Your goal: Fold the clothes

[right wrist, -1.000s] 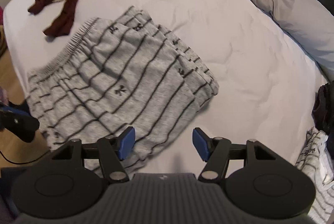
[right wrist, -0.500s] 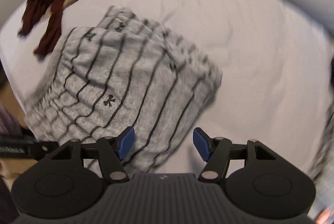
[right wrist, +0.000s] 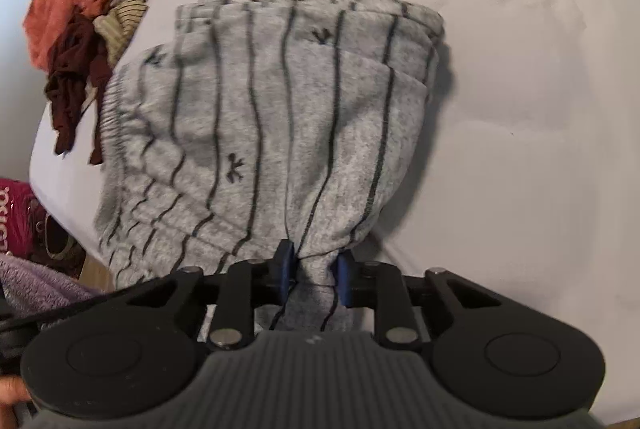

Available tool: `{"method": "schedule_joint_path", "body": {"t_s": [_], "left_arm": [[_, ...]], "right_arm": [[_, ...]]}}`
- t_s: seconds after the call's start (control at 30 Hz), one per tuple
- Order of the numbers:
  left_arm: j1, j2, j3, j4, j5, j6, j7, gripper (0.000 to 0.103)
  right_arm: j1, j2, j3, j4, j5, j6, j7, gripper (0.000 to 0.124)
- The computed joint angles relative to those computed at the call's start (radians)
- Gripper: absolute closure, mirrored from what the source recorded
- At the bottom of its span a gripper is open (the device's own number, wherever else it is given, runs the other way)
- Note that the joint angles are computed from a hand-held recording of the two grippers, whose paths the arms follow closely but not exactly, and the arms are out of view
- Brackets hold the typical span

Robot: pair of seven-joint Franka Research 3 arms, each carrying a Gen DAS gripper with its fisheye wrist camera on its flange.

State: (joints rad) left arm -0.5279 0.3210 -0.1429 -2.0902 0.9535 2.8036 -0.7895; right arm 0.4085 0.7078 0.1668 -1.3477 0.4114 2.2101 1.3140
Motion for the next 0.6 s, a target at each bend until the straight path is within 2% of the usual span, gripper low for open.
{"method": "schedule_joint_path", "body": {"t_s": [0.17,0.23,0.3,0.4,0.47,0.6], "left_arm": [[0.005,-0.087,-0.032,-0.052,-0.011,-0.123,0.049,0.090],[0.022,-0.117,-0.050,-0.082,-0.026,-0.138,0.061,0.090],[0.043,-0.125,-0.062,-0.109,-0.039,-0.097,0.054,0.090],[0.048,-0.106,-0.044,-0.131,0.038,0.016,-0.063,0.090],[0.042,-0.094,-0.025,-0.128,0.105,0.068,-0.127,0.090],[0.045,-0.042,-0.019,-0.085,0.135,0.144,-0.100,0.090]], "right_arm": [[-0.031,-0.044,0.036,-0.054,0.088,-0.055,-0.001,0.101],[-0.027,-0.055,0.041,-0.068,0.107,-0.067,-0.003,0.102],[-0.001,-0.081,0.030,-0.102,0.076,-0.033,-0.034,0.102],[0.034,-0.102,0.008,-0.122,0.016,0.025,-0.054,0.103],[0.031,-0.097,0.000,-0.104,0.009,0.032,-0.040,0.104],[0.027,-0.098,-0.015,-0.098,-0.023,0.044,-0.031,0.105]]}}
